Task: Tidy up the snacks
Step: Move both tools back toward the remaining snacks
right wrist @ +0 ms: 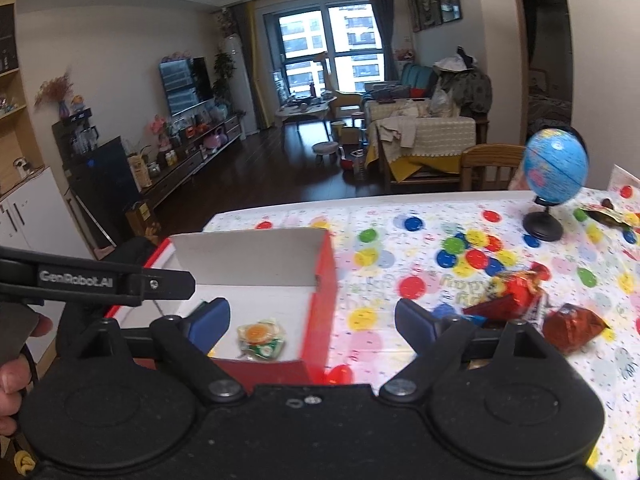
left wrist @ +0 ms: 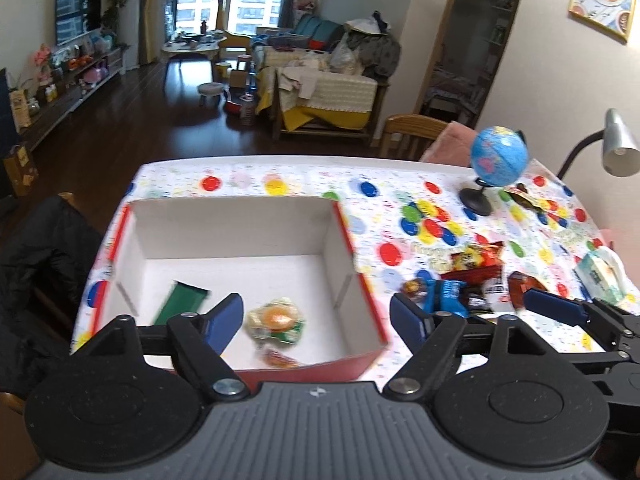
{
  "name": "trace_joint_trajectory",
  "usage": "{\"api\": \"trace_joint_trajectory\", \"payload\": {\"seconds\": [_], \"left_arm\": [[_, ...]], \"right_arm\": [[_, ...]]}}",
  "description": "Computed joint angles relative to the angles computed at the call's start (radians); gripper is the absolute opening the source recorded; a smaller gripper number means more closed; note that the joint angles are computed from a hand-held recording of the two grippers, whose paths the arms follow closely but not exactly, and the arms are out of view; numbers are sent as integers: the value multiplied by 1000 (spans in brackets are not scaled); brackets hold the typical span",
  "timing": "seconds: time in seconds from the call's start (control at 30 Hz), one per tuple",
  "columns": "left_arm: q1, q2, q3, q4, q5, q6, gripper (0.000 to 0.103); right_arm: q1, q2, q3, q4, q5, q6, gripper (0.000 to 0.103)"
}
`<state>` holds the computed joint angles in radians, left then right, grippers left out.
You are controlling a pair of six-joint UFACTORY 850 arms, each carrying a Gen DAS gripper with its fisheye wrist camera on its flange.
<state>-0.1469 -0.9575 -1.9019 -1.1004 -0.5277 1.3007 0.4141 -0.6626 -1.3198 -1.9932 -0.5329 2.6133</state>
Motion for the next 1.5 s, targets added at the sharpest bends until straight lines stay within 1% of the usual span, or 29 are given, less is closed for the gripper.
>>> {"api": "trace_joint_trajectory", "payload": {"seconds": [0.1,0.23,0.33,0.37,0.47,0.73,0.9,1.03,1.13,1.27,1.37,1.5], "left_arm": [[-19,14,27,-4,-7,6,82],[-55,31,66,-12,20,22,82],[-81,35,84,-22,29,23,83],[-90,35,87,-18,34,14,83],[-118,35,100,-20,47,2,86],[-198,12,89,24,101,-84,87],[-247,-32,34,155,140,-258,87],[-278,-74,-20,268,157,-396,87],[-300,-117,-80,409,163,-556,87],[-325,-180,-175,632,157,-796,87],[-337,-237,-266,763,121,-943,87],[-345,-335,-431,887,31,-1090,87]], "right_arm": [[-15,28,55,-37,-3,70,89],[-35,63,124,-67,-13,134,89],[-51,88,173,-85,-22,167,93],[-57,96,189,-93,-24,180,95],[-80,120,237,-122,-27,219,95],[-154,177,350,-210,-40,306,99],[-210,188,389,-255,-37,320,99],[-250,179,399,-270,-33,319,99],[-277,162,391,-247,-30,286,99],[-314,133,373,-260,-19,267,99],[-341,104,352,-272,-1,259,99],[-377,57,309,-278,37,245,99]]}}
